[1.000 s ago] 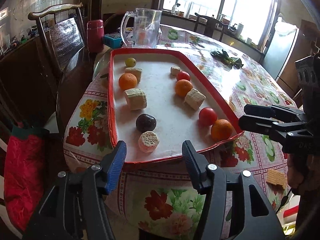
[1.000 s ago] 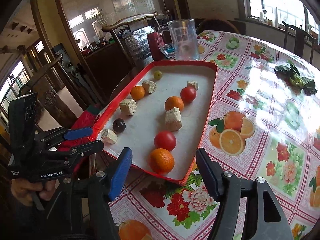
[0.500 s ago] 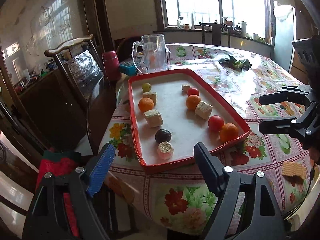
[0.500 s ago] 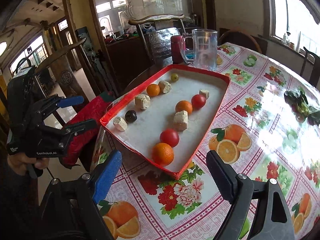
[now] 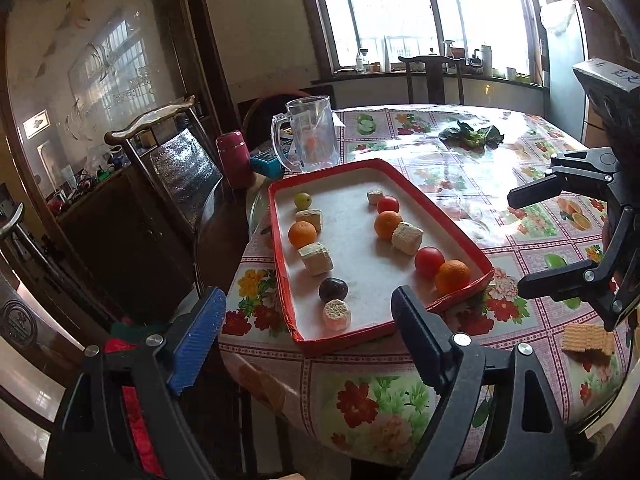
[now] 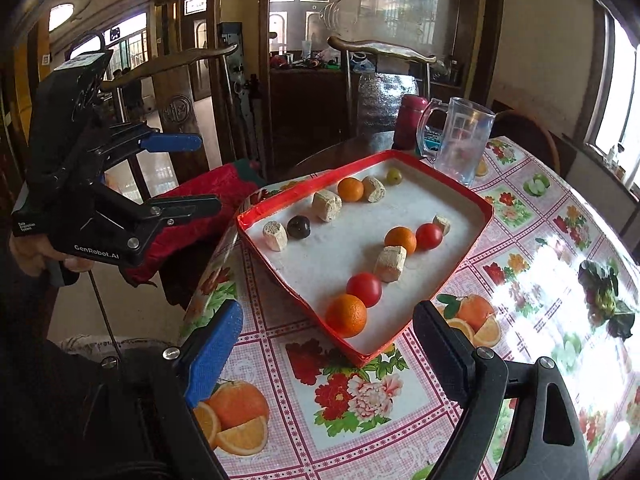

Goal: Organize fruits

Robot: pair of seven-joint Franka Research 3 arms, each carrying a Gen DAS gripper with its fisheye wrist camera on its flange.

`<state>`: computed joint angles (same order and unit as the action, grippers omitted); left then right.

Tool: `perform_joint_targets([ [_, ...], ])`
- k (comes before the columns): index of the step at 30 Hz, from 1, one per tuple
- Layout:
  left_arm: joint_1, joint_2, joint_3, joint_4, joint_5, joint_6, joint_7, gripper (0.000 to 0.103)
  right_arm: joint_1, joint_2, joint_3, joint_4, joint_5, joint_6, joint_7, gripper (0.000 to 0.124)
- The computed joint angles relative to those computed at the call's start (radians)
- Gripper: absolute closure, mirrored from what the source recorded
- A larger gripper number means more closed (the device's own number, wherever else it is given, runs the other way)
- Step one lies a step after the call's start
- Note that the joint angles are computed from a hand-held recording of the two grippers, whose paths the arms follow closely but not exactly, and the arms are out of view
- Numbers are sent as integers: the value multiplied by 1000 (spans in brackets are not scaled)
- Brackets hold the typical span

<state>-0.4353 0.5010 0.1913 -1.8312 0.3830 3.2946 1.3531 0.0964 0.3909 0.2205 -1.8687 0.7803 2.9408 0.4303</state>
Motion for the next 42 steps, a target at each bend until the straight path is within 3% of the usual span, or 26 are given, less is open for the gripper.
perform_joint_targets([
  [7, -64, -18, 66, -31, -31, 33, 16, 17, -13, 7, 18, 11, 20, -18, -52, 36],
  [12, -52, -26, 48, -37, -64, 38, 41, 15, 5, 7, 1, 10, 5, -5, -48, 36],
  [17, -72, -21, 69, -47, -109, 75, 68, 13, -3, 11, 10, 11, 9, 1, -51, 36],
  [23, -17, -18, 6, -38, -143, 59, 95, 13, -6, 15, 14, 16, 10, 0, -55, 36],
  [42, -37, -12, 28, -40, -160, 55, 105, 13, -3, 32, 18, 29, -37, 2, -27, 36],
])
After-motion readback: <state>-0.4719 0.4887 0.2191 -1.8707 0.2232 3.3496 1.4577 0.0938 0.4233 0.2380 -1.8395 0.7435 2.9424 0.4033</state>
